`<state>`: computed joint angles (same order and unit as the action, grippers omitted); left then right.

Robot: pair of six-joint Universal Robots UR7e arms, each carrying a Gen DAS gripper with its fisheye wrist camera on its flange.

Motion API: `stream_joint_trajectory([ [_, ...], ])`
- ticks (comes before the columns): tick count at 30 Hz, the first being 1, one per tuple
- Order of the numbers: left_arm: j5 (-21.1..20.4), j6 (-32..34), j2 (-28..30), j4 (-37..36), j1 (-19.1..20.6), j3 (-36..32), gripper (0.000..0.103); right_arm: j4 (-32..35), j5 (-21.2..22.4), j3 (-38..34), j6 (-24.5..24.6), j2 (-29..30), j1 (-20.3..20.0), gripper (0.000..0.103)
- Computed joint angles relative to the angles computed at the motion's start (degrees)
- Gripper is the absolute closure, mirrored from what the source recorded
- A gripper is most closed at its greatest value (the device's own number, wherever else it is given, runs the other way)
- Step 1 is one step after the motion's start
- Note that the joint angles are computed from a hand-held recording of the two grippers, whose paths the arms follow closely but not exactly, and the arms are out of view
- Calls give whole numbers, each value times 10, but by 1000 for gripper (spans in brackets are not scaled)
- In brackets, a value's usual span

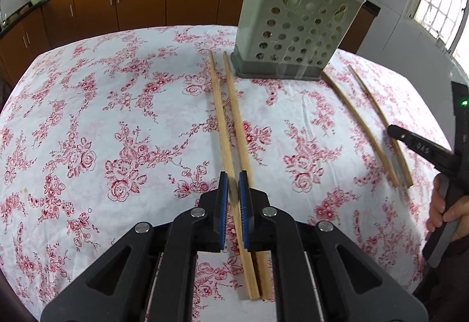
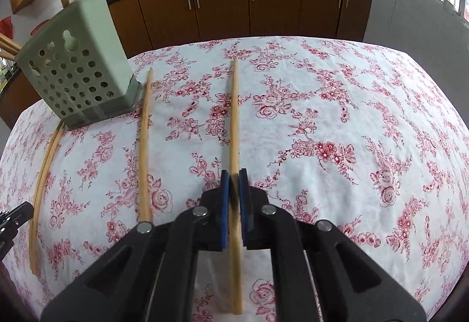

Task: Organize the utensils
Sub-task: 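Lift the held chopsticks upright off the table with both tools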

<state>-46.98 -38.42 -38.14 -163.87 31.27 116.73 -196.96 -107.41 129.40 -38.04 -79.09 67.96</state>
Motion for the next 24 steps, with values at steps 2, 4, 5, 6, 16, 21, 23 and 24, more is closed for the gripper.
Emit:
stream_joint_trajectory([
  [2,9,-1,5,3,0,-5,95,-3,-1,5,-4,-4,1,95],
  [4,16,-5,9,10,-1,-10,95,-7,-3,7,-8,-2,3,94],
  [5,23,-7,13,16,-2,-14,95,-8,-2,9,-9,-2,3,94],
  [6,32,-9,16,22,-2,-17,95,-9,1,12,-13,-3,2,94],
  [16,92,-64,-14,60,37,-18,96,-8,34,27,-25,-12,-5,94],
  [21,86,-36,-20,20,50,-9,96,-13,38,18,-32,-4,-8,94],
  [23,94,-32,-16,13,48,-7,96,-5,41,12,-31,-4,-9,94],
  [24,99,-31,-15,11,46,-5,96,1,40,10,-26,-4,-9,94],
])
